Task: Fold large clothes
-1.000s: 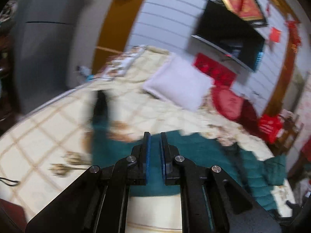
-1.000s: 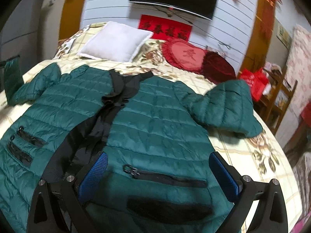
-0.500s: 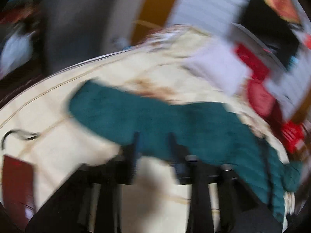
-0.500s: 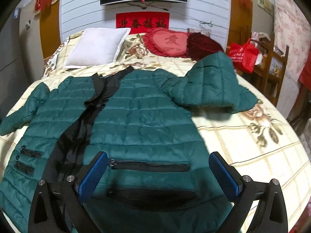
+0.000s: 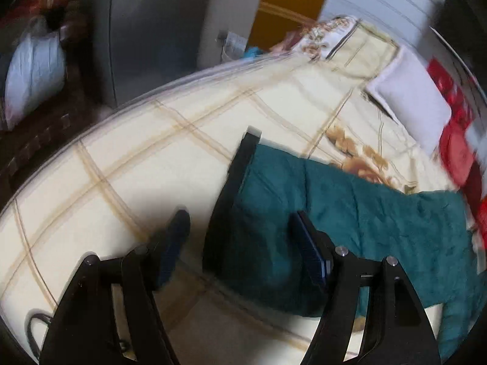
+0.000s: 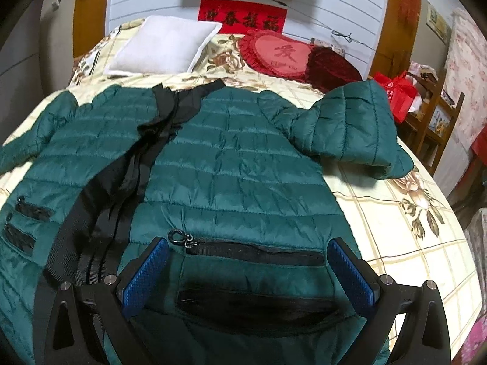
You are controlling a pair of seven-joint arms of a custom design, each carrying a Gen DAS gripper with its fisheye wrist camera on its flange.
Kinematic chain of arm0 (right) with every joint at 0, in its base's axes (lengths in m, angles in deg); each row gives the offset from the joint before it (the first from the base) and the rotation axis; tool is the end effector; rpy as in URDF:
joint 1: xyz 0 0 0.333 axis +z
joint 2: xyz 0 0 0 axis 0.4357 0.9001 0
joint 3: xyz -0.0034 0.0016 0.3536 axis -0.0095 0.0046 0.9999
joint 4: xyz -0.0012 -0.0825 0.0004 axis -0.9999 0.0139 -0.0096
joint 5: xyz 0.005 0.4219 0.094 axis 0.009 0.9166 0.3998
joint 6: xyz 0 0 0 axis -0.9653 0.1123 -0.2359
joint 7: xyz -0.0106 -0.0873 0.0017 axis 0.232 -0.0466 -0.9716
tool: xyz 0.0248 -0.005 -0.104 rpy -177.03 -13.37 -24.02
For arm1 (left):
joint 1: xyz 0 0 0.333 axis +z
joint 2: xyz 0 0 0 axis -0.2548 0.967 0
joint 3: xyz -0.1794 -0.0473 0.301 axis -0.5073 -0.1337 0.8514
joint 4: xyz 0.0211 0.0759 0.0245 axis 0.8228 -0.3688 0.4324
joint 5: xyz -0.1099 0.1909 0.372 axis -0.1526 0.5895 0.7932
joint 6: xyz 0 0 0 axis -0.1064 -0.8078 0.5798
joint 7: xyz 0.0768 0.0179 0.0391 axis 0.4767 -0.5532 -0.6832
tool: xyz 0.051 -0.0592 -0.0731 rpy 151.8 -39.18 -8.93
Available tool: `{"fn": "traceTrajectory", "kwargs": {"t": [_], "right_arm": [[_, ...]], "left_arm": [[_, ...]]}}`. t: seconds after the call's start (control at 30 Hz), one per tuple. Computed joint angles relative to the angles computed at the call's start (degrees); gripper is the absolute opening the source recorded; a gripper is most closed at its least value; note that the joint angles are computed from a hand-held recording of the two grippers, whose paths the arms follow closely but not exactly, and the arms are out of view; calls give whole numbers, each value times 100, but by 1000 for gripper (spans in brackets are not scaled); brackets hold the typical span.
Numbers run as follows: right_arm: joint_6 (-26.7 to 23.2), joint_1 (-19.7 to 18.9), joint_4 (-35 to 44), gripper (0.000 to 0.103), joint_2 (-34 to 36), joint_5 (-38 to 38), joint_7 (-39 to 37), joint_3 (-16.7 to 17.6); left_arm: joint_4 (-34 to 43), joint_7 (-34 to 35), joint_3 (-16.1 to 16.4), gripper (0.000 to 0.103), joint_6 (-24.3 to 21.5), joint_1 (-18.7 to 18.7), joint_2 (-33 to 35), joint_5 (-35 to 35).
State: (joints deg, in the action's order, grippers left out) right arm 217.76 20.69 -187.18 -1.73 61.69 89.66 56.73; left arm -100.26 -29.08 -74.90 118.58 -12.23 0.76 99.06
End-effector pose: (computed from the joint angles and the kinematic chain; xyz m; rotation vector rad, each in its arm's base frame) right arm 0.5865 -0.1634 0.5112 -2.0532 1.3484 -0.7006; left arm 0.4114 -0.1278 0.4804 -2.3848 0.7154 -0.5423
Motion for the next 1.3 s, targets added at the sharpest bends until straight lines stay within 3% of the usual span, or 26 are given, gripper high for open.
{"fn": "traceTrajectory", "kwargs": {"t": [0.03, 0.07, 0.1, 0.17, 0.27, 0.47, 0.8, 1.03, 1.2, 1.3], "right_arm": [[22, 7, -16, 103, -4, -9, -24, 9], [37, 14, -30, 103, -9, -8, -46, 15], [36, 19, -34, 103, -12, -10, -63, 16], [16, 19, -22, 103, -7, -18, -60, 10], [-80, 3, 13, 103, -12, 66, -18, -10], [-241, -70, 82, 103, -64, 356, -40, -82], [-193, -222, 119, 103, -102, 663, -384, -219], [-487, -501, 327, 103, 67, 549, -337, -318], [-708, -674, 419, 103, 148, 422, -388, -319], [-836, -723, 413, 103, 143, 277, -429, -297]], "left_arm": [[56, 98, 26, 57, 46, -18, 93, 2], [81, 147, 21, 28, 37, -19, 111, 33], [73, 140, 42, 20, 150, -44, 109, 22], [68, 20, -38, 14, 159, -21, 18, 73], [199, -201, -264, 14, 41, -21, -147, 216], [916, -581, -654, 14, 291, 1, -72, 665], [3438, -1169, -1341, 13, 218, -159, 1969, 2332], [5241, -1289, -1324, 13, 367, -893, 3825, 3427], [6791, -677, -1138, 13, 580, -1594, 5180, 3615], [7960, 159, -1092, 13, 679, -2015, 6103, 3394]]}}
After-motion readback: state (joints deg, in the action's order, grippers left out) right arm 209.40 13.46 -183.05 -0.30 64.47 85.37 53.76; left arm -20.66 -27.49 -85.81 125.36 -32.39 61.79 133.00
